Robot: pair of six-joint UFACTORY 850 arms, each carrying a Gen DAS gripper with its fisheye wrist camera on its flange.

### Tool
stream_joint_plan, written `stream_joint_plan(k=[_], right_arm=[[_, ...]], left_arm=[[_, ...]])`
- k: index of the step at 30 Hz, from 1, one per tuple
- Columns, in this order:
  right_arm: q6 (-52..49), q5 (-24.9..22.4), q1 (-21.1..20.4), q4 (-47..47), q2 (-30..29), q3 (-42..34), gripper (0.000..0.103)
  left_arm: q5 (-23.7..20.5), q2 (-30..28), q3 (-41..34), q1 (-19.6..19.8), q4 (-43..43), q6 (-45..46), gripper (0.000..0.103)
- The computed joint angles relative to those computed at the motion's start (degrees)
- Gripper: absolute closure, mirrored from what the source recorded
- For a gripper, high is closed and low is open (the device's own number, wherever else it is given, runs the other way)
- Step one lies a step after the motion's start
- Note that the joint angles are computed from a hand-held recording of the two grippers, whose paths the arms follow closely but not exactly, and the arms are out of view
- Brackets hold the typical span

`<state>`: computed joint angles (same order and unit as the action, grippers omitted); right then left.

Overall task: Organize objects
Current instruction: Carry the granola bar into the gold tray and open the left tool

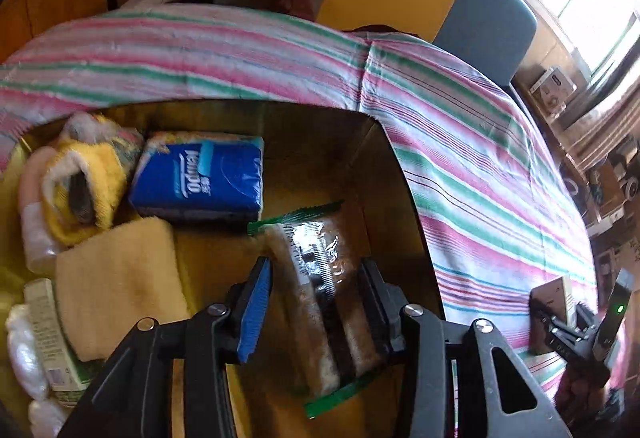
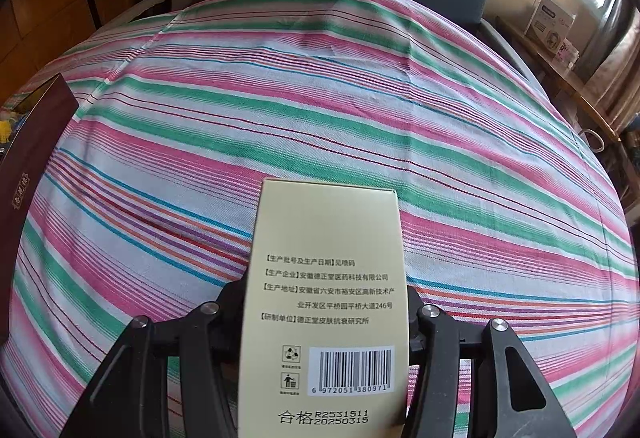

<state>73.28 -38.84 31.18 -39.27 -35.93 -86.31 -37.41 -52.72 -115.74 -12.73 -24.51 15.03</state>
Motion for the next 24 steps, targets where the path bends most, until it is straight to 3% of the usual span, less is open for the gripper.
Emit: stream_joint_plan(k=[16, 24], right_arm=[[0.34, 0.14, -0.08, -0.92, -0.19, -0.08, 0.048], [2.21, 0.15, 0.3, -2.73, 0.02, 0.45, 0.048]], left_arm=[[20.37, 17.81, 24.16, -0.18, -0.05, 11.09, 0.054], [24.52, 22.79, 30.28, 0.65, -3.56, 17.04, 0.054]])
